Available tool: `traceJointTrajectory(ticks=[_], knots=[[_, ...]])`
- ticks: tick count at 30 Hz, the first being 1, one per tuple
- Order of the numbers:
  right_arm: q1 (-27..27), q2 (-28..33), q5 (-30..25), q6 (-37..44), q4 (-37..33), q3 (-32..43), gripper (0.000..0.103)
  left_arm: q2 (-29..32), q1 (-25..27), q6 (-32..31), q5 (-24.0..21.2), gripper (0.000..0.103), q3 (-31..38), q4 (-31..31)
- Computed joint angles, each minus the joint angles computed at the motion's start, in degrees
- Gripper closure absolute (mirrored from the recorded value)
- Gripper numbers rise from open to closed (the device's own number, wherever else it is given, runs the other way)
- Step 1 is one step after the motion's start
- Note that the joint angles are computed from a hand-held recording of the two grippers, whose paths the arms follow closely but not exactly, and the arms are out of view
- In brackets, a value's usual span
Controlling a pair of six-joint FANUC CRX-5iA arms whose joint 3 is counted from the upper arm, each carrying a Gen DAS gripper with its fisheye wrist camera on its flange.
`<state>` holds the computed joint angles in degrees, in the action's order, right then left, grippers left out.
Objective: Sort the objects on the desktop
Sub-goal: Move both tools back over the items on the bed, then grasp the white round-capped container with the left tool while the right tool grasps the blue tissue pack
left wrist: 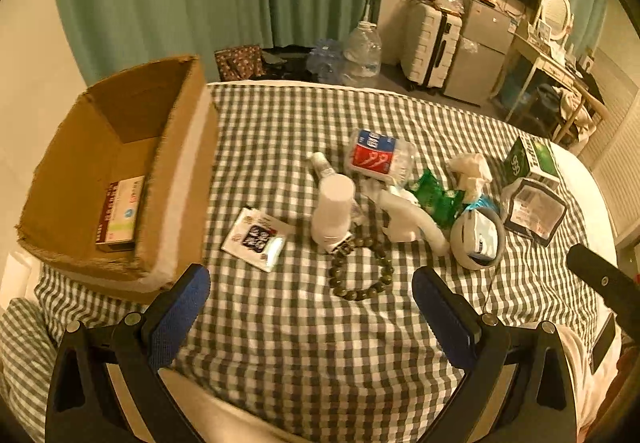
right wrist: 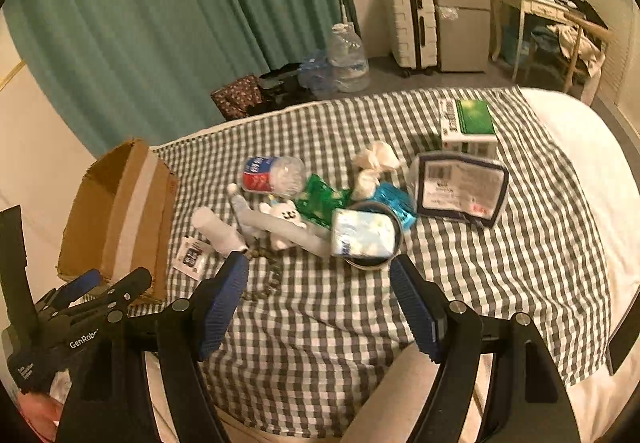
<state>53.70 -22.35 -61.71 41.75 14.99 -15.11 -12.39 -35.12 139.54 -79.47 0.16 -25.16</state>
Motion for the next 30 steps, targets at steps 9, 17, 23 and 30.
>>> traceJointTrajectory(ticks=[9, 17, 23, 30], knots=[[-5.75, 3.53, 1.61, 4.67, -6.46, 0.56, 0.029, 4.53, 2.58, -2.68, 2.48, 0.000, -0.42, 0.50], [-10.38, 10.56, 3.02, 10.23, -12.40, 3.29, 0.029, 7.54, 7.26, -3.41, 7.30, 0.000, -2.65, 2.06], [-12.49, 16.13, 2.64, 13.23, -14.75, 5.87, 0.029, 9.89, 9.49, -4.61, 10.24, 0.000, -3.51, 2.84], [-13.56, 19.56, 2.40, 14.65, -15.65, 7.58, 0.029, 11.83, 10.86, -6.68, 13.37, 0.000, -4.18, 3.75]])
